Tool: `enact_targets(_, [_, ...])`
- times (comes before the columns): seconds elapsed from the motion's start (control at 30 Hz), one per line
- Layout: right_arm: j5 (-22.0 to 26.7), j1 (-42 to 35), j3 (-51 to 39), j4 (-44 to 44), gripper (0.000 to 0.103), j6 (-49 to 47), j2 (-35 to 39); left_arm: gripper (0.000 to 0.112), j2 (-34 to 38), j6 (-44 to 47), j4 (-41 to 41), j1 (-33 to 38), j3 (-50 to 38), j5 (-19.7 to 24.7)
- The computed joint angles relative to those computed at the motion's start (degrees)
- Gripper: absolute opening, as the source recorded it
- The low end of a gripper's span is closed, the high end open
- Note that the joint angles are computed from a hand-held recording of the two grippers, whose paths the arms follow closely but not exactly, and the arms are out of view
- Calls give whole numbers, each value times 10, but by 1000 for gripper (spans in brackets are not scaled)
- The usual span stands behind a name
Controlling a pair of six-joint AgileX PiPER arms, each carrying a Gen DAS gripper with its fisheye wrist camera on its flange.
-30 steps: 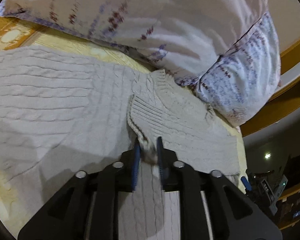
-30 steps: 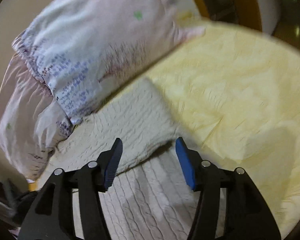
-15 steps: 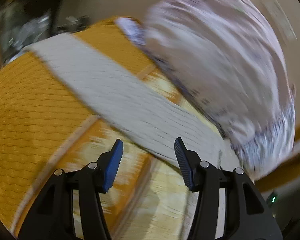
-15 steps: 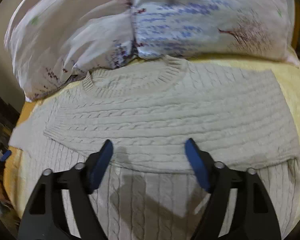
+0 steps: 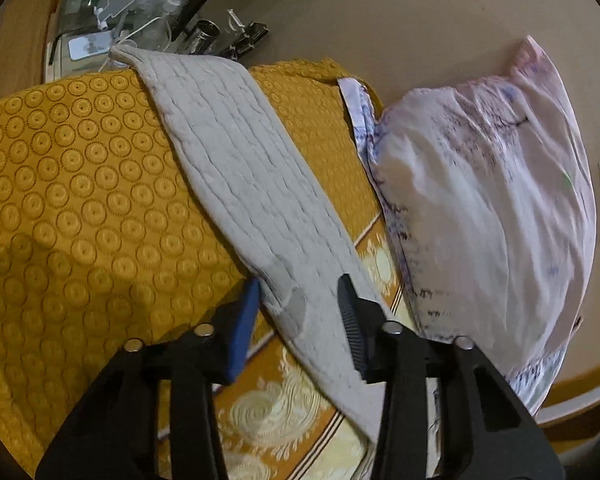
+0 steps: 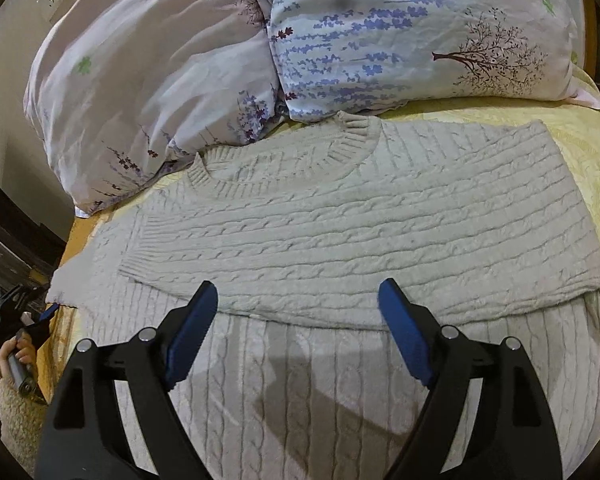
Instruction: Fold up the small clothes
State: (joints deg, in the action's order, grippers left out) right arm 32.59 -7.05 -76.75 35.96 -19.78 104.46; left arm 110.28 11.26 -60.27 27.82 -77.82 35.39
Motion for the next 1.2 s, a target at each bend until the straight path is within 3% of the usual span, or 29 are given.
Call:
enact_targets(0.13, [11, -10, 9, 34, 82, -29, -7, 9, 20, 3, -18, 6, -7, -2])
enact_targets(0.17, [14, -13, 14, 44, 82, -41, -11, 8, 24, 19, -40, 10, -2, -2])
enact_targets(0.37, [19, -34, 31, 83, 82, -78, -22, 6, -7, 85, -76, -11, 15, -29])
enact_targets(0.5, [23, -50, 39, 108, 82, -101, -29, 6, -36, 127, -97, -50, -10, -20])
enact_targets(0.67, [25, -66, 51, 125, 82, -121, -40, 6, -52, 174, -114, -147, -62, -5])
enact_targets(0.83, [24, -84, 67, 140, 82, -142, -52, 6, -24, 198, -112, -259, -119, 8])
enact_targets(0.97, [25, -98, 76, 146, 82, -152, -58, 6, 19, 185, -66, -349, -156, 3])
enact_targets(1.1, [26, -103, 75, 130, 83, -145, -60, 6, 86, 70, 75, -421, -217, 34])
enact_targets(1.2, [27, -97, 70, 110, 82, -137, -64, 6, 98, 48, 116, -440, -211, 41])
